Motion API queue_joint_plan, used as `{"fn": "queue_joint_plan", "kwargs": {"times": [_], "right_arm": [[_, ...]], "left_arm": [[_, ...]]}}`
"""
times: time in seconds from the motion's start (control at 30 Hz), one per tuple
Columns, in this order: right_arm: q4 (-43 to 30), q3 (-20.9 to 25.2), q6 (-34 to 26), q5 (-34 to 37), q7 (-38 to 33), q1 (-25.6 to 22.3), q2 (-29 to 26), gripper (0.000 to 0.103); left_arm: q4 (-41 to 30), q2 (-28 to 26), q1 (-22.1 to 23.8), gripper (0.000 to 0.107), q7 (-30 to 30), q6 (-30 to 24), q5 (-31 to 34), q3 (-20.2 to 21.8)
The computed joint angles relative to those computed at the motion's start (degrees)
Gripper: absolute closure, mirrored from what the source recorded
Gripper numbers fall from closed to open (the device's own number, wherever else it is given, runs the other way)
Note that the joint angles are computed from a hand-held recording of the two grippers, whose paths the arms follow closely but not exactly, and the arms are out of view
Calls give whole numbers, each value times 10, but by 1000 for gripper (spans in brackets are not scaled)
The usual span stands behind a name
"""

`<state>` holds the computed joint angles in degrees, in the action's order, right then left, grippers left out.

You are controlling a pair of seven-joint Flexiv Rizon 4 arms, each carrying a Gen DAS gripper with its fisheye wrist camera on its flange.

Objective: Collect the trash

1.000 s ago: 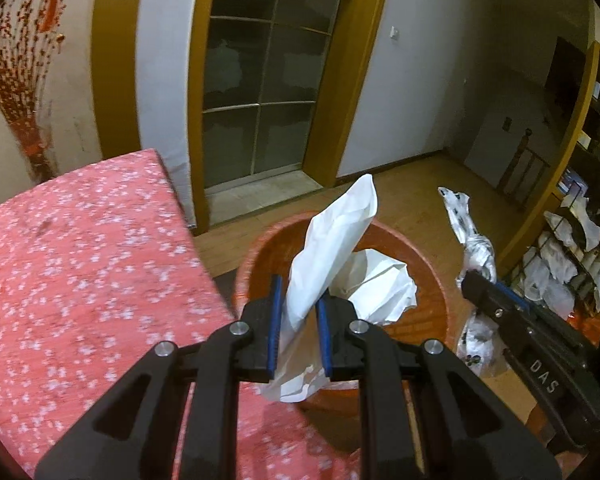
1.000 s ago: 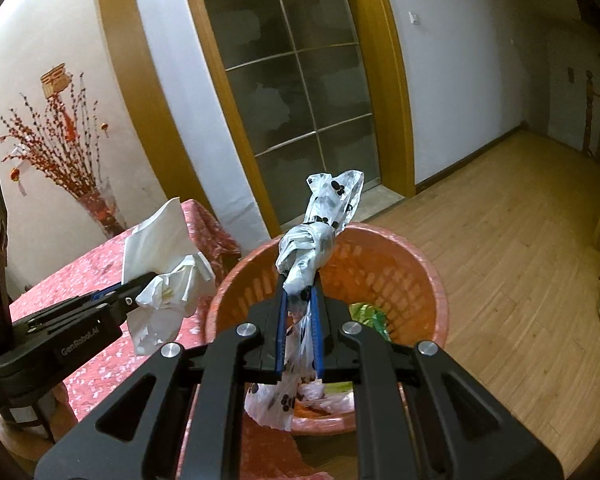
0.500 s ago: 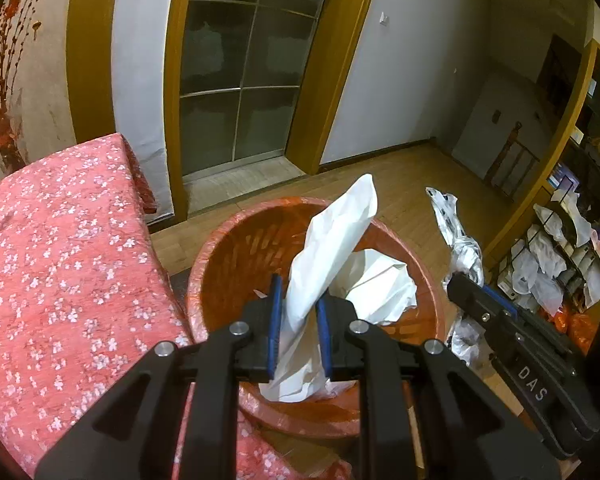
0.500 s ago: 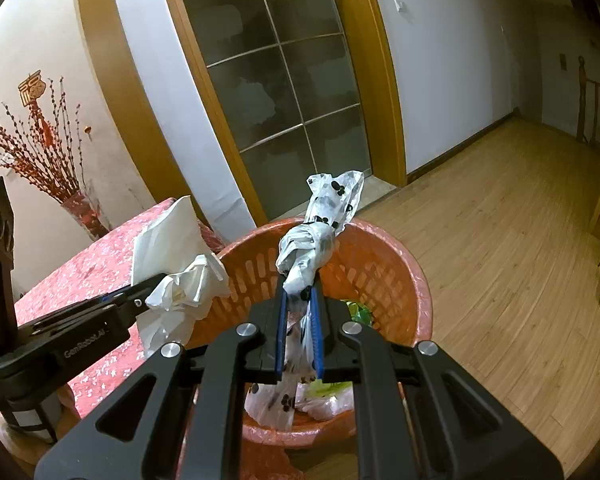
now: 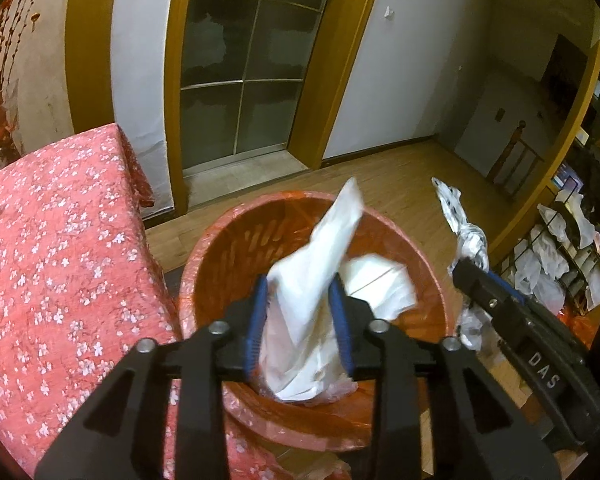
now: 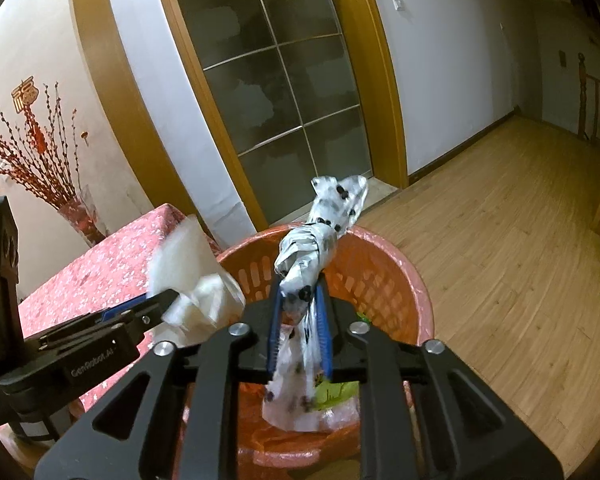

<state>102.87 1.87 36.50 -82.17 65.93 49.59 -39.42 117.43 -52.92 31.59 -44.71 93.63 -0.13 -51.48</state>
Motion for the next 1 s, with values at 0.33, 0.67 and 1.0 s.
{"fn": "queue_joint_plan", "kwargs": {"times": [0.33, 0.67, 1.0], "right_arm": [[-19, 3, -67, 33, -26, 34, -1, 31], [-119, 10, -324, 126, -123, 150, -37, 2], [-246, -4, -436, 175, -197, 234, -108, 2]], "left_arm": [[11, 6, 25, 46, -11, 36, 12, 5], [121, 7, 198, 8, -60, 186, 165, -59], [225, 73, 304, 8, -146, 327, 269, 11]]}}
